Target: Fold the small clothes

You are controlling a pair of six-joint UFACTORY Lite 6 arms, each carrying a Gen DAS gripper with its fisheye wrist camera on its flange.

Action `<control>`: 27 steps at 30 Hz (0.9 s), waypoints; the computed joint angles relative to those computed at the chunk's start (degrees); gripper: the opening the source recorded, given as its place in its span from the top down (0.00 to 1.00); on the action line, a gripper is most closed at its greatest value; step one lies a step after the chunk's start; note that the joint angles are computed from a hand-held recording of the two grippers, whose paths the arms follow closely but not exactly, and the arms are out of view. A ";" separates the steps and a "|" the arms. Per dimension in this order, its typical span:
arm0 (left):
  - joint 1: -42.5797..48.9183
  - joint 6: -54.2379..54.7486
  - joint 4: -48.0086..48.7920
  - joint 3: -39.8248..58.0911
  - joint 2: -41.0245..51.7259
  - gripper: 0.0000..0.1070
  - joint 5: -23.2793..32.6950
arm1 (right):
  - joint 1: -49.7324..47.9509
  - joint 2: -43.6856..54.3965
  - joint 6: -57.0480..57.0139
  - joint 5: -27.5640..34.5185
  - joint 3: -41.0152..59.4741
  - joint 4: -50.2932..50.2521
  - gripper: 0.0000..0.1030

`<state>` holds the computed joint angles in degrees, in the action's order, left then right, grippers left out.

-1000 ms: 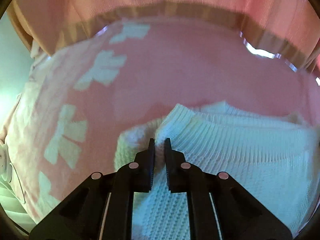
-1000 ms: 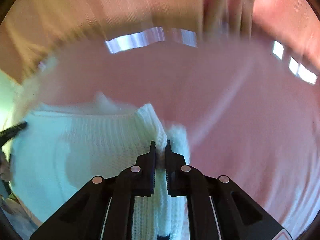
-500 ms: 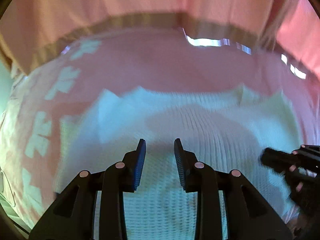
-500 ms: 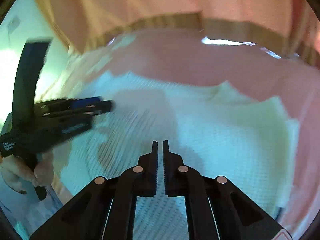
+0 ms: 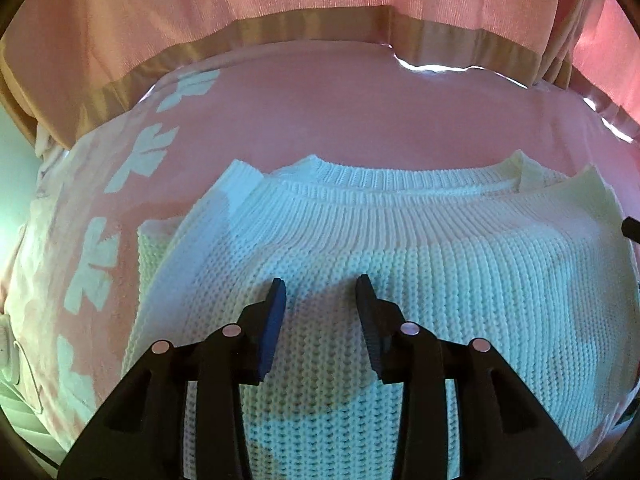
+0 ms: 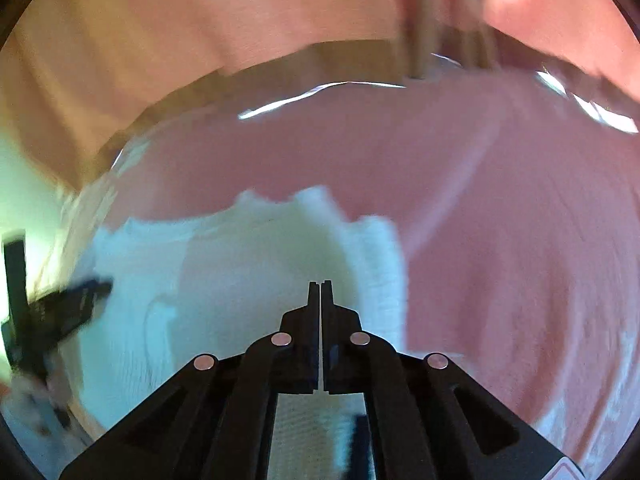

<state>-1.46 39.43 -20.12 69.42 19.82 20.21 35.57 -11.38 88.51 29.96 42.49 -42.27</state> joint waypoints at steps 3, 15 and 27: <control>-0.94 -2.88 2.67 -1.43 -1.22 0.67 -1.08 | -1.66 6.63 -5.91 3.44 2.96 4.55 1.00; -0.34 -3.37 1.34 0.93 -0.42 0.66 1.26 | -0.80 2.65 1.69 9.24 3.11 -2.85 0.87; 7.93 -12.88 4.63 23.07 14.01 0.46 11.02 | -0.59 7.40 2.19 8.10 4.84 -5.04 0.61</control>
<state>6.47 26.55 -15.49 92.50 33.83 31.23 34.97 -3.98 90.70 38.06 47.32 -47.31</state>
